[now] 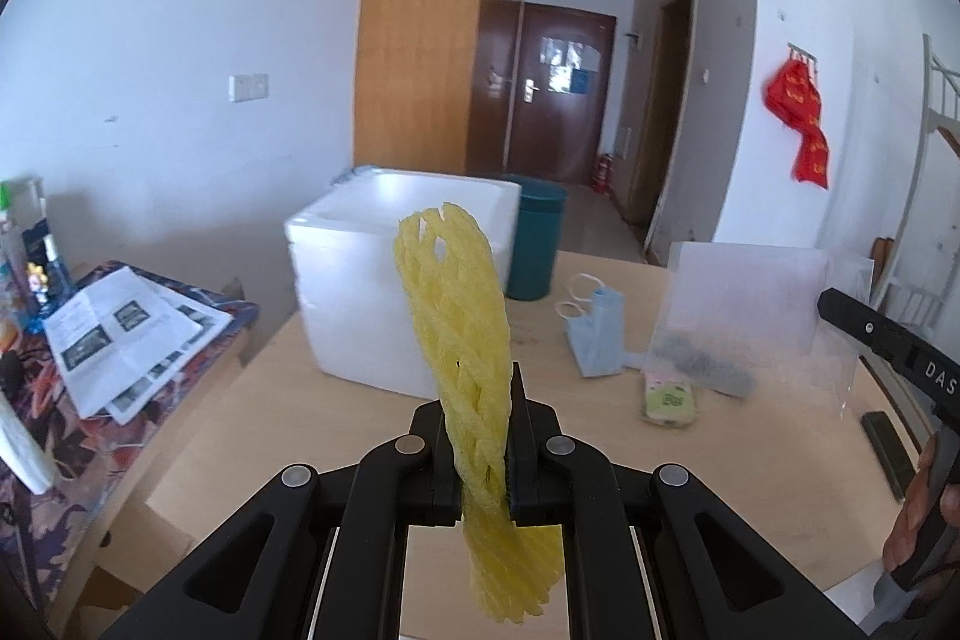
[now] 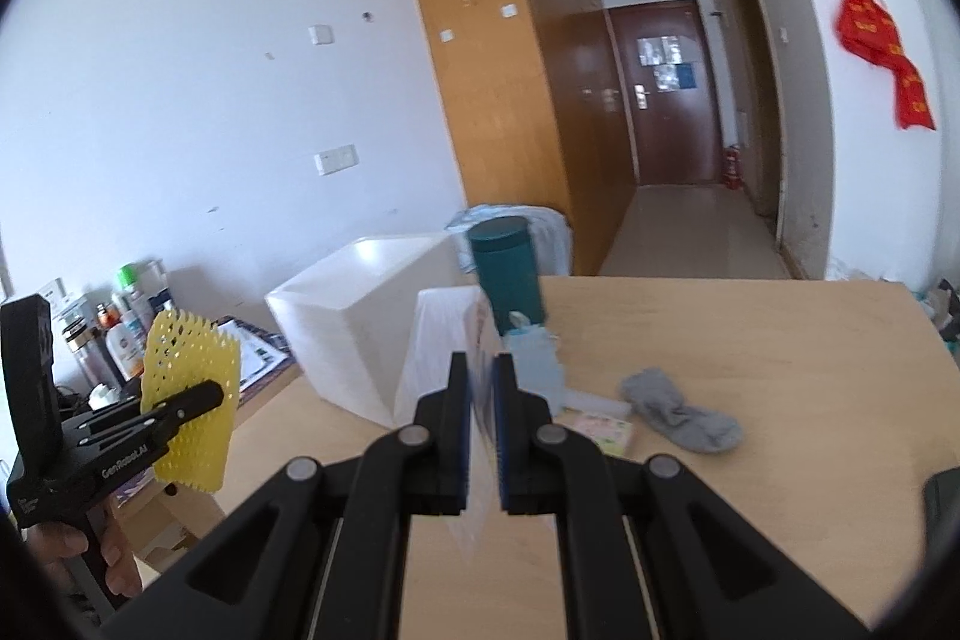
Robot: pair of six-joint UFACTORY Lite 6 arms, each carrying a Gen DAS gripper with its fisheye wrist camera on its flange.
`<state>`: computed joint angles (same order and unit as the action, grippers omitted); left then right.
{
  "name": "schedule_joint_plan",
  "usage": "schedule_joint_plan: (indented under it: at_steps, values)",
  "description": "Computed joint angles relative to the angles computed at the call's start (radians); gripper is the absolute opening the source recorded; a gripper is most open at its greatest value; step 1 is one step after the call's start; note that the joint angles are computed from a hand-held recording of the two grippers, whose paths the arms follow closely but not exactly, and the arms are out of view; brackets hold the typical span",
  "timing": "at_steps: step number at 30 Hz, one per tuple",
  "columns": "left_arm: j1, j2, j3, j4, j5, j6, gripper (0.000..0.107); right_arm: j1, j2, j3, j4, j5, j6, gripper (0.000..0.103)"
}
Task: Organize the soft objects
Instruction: 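Lift the yellow net with the left tool while the right tool lifts the clear bag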
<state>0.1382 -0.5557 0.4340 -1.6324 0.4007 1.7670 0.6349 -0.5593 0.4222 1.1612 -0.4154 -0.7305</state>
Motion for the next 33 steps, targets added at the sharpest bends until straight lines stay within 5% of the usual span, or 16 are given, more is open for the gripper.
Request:
schedule_joint_plan:
  at_steps: [11,22,33]
  values:
    - [0.199,0.03,0.038,0.058,0.113,0.01,0.01,0.098,0.19,0.135,-0.103,-0.044,0.097,0.009]
    - [0.22,0.127,0.129,-0.01,0.125,0.081,0.01,0.165,0.317,0.313,0.052,-0.101,-0.111,0.009]
    - [0.167,0.281,0.299,-0.036,0.106,0.091,0.01,0.093,0.458,0.506,0.058,-0.01,-0.201,0.009]
